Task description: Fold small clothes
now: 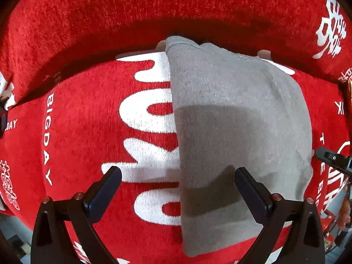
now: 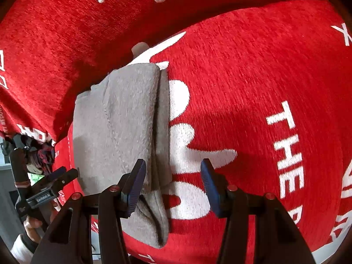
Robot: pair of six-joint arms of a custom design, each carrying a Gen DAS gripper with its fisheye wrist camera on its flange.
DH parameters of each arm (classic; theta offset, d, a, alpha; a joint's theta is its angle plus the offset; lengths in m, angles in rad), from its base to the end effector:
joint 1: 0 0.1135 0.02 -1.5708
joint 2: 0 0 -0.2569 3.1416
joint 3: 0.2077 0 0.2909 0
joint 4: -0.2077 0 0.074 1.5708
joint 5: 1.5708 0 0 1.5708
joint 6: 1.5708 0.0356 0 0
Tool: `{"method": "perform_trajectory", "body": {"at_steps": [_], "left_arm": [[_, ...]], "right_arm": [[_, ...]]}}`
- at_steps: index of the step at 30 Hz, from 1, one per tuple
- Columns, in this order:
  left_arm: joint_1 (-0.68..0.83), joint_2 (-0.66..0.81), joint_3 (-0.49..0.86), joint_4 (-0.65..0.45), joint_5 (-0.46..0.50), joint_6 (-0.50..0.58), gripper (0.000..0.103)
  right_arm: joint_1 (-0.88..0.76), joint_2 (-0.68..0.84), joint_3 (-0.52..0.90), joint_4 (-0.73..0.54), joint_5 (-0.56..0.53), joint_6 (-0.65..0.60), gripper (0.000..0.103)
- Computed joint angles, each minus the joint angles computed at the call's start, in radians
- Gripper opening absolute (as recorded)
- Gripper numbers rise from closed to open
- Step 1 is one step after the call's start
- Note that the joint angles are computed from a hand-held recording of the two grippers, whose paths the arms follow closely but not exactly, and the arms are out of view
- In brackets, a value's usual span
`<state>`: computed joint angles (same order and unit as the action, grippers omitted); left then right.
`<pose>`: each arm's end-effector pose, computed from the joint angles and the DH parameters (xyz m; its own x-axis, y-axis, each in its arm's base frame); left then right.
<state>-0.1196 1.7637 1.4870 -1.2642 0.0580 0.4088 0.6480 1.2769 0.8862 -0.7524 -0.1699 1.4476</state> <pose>0.3599 -0.0453 0.2361 -0.8626 0.5034 -0.0505 0.5054 0.8619 -0.0413 0.2171 0.1719 0.2072 -0.7350 0.6704 0.1017 0.6400 0.6364 0.4305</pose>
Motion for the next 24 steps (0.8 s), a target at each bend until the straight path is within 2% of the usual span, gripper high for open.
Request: {"method": "perform_trajectory", "body": {"at_steps": [5,12,15,19,24], "left_arm": [[0.004,0.046,0.033,-0.001,0.012,0.0,0.103],[0.035,0.169,0.141,-0.051,0.082,-0.023,0.103],[0.053,0.24,0.205,-0.104,0.148,-0.042,0.103],[0.065,0.304,0.247,-0.159,0.239,-0.029,0.103],[0.049,0.353,0.261,-0.208,0.315,0.007,0.103]], "right_arm": [[-0.038,-0.004,-0.038,0.056,-0.033,0.0,0.056],[-0.081,-0.004,-0.088,0.137,-0.082,-0.009,0.056],[-0.096,-0.013,-0.119,0.183,-0.099,-0.003,0.056],[-0.112,-0.042,-0.189,0.314,-0.135,0.023,0.056],[-0.126,-0.025,-0.251,0.487,-0.231,0.018,0.057]]}}
